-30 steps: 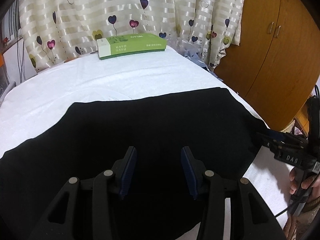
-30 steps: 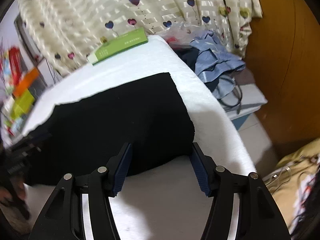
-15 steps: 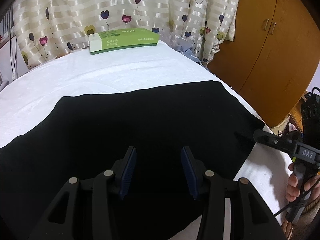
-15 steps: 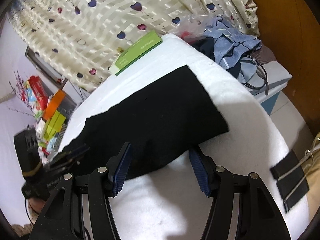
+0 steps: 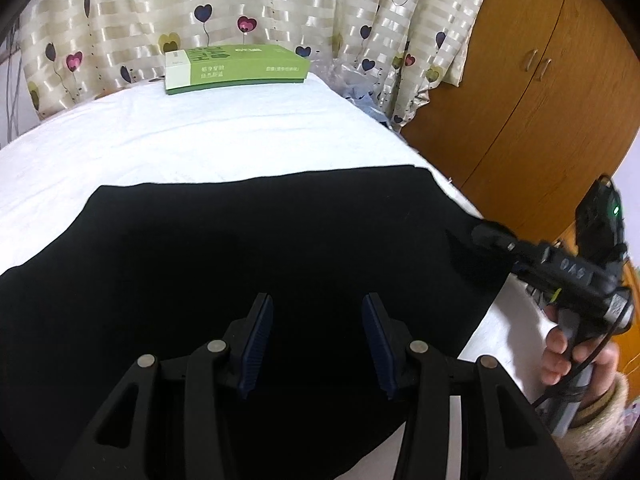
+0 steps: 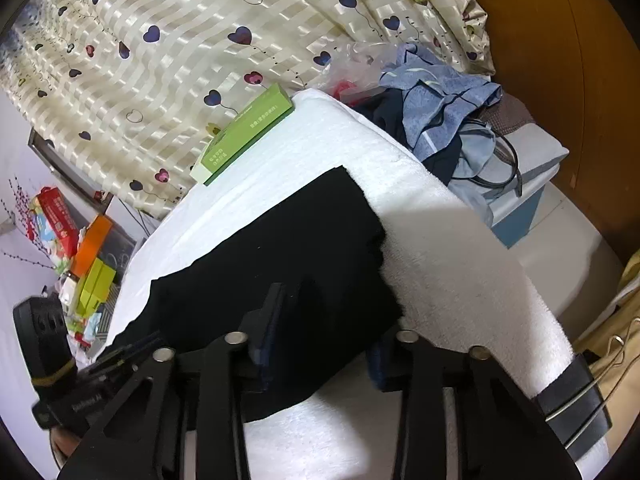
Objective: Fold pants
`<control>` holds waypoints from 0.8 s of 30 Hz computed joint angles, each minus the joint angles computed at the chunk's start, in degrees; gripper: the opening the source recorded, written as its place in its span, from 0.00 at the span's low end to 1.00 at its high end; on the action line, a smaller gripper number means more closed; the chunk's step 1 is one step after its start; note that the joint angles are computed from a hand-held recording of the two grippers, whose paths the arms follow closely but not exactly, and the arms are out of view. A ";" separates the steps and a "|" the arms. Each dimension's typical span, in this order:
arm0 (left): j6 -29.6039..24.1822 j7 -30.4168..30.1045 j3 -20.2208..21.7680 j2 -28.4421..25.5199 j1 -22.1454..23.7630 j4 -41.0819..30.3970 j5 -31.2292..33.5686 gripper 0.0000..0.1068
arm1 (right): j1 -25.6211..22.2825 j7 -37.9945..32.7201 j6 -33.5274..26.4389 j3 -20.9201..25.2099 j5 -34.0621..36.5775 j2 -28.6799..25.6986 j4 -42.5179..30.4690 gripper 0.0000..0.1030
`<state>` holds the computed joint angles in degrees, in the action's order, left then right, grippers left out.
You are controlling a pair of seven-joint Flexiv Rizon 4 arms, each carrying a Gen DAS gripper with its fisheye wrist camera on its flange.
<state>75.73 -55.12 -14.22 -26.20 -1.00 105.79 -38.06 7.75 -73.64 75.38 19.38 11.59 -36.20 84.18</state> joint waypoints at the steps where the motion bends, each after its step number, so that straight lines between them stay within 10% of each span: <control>1: -0.67 -0.13 -0.18 -0.25 0.18 -0.59 -0.22 0.46 | 0.55 -0.10 0.88 -0.67 -0.55 0.22 0.44 0.14; 24: -22.57 0.77 -3.42 -10.67 1.48 -20.30 -11.52 0.62 | 2.58 -13.20 2.33 3.00 -5.57 -0.11 0.59 0.07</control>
